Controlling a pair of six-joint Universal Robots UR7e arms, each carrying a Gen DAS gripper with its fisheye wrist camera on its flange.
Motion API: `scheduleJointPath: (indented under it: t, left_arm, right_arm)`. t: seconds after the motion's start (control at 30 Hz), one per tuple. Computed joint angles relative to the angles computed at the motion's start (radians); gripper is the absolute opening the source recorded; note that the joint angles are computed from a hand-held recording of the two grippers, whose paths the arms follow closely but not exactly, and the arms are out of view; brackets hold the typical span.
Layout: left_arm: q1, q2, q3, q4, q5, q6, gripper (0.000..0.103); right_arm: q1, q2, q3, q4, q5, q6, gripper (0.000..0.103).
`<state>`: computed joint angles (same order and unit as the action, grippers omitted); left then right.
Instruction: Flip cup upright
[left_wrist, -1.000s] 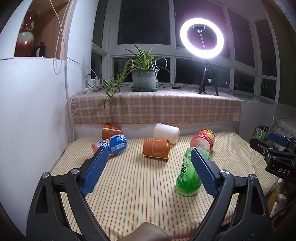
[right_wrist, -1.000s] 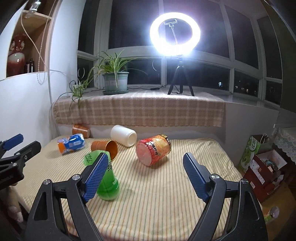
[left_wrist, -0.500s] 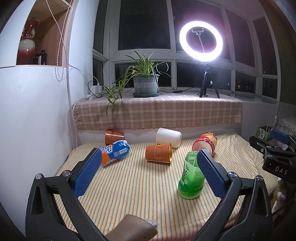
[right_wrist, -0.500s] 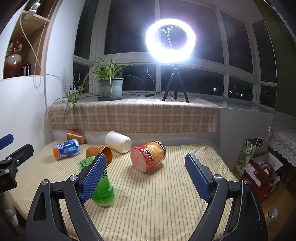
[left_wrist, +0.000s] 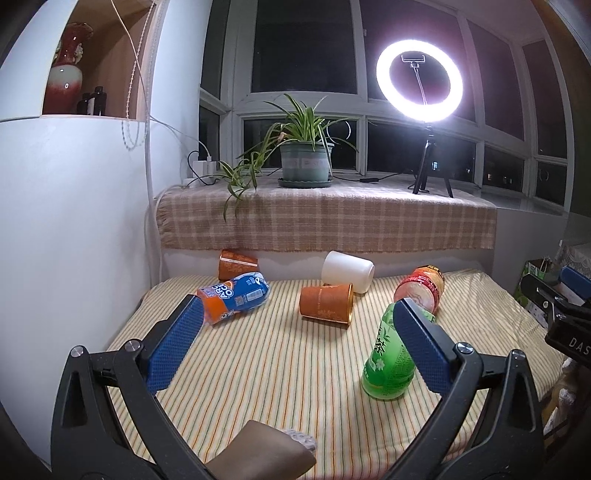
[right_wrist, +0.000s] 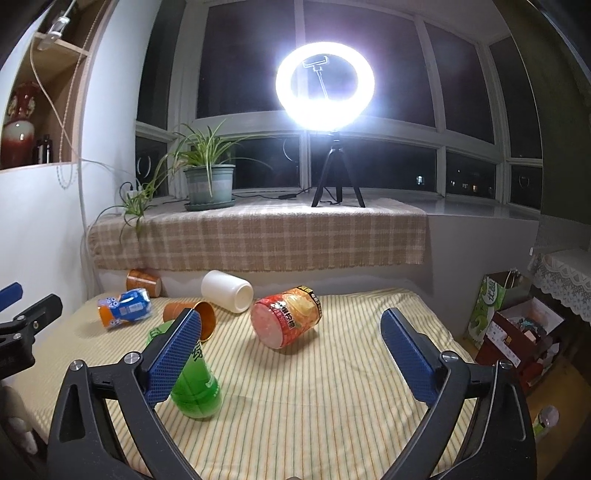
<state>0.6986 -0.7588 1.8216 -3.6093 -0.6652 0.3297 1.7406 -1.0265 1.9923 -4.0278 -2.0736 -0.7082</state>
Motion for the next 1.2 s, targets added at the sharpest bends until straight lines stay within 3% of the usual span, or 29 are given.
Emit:
scheduleJointPath:
  t: [1.2]
  left_arm:
    - [-0.005, -0.002, -0.010, -0.019, 0.004, 0.021, 0.103]
  right_arm:
    - [-0.003, -0.001, -0.001, 0.010, -0.010, 0.013, 0.099]
